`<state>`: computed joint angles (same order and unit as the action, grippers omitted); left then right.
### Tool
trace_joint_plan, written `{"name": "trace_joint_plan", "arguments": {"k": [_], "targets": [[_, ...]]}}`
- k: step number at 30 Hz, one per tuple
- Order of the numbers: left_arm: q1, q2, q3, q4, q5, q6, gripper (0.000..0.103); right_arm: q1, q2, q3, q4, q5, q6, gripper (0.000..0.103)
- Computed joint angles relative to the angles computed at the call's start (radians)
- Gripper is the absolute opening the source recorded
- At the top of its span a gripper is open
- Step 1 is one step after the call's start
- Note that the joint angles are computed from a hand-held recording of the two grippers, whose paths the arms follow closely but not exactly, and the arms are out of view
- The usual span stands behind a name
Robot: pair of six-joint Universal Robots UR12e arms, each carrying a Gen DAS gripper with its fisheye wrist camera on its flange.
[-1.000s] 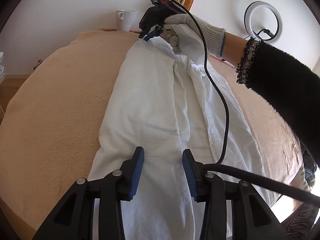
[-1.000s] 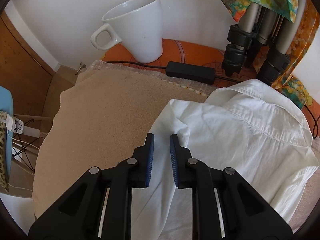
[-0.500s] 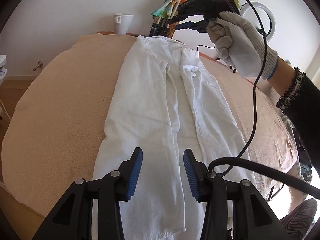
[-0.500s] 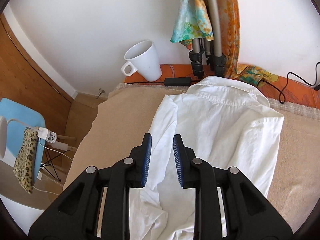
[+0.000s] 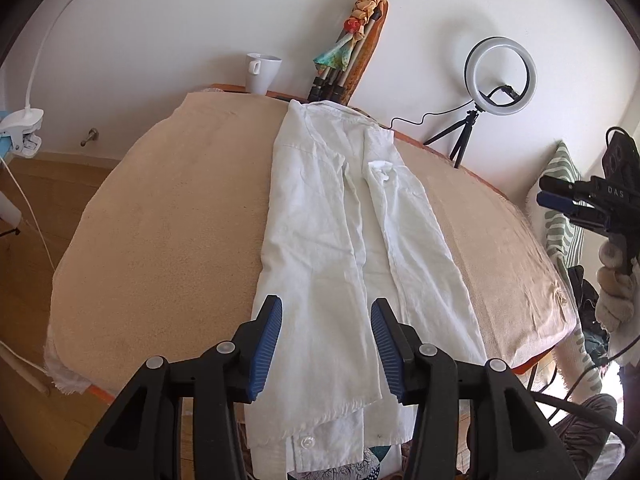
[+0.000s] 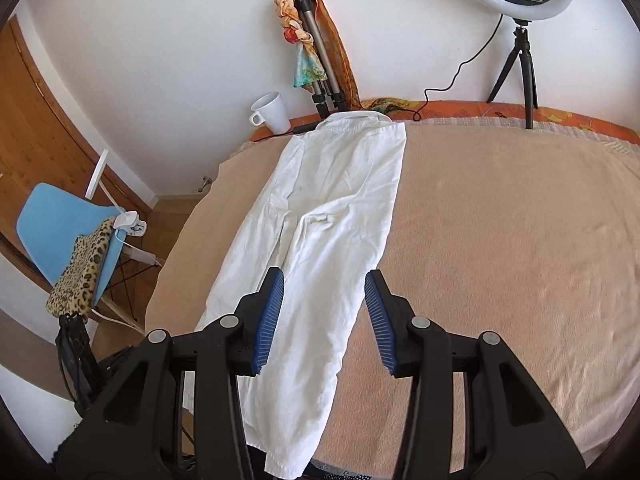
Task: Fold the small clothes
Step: 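Move both tools to the hem end of the folded shirt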
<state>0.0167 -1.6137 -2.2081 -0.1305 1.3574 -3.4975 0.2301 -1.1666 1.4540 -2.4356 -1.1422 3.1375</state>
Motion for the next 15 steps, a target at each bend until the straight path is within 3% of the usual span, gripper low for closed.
{"name": "trace_joint_plan", "arguments": {"k": [3,8,12,15], "targets": [[0.019,0.029,-0.005,-0.055,-0.027,0.057,0.053,-0.016,-0.063,0.12,-0.023,0.023,0.03,0.045],[0.026,0.062,-0.011,-0.169,-0.016,0.117,0.054,-0.031,-0.119,0.266,-0.046,0.076,0.1,0.045],[0.053,0.08,-0.012,-0.26,-0.086,0.075,0.054,-0.024,-0.118,0.312,0.002,0.116,0.126,0.045],[0.055,0.083,0.014,-0.328,-0.088,0.135,0.057,-0.006,-0.105,0.314,0.008,0.119,0.089,0.045]]}}
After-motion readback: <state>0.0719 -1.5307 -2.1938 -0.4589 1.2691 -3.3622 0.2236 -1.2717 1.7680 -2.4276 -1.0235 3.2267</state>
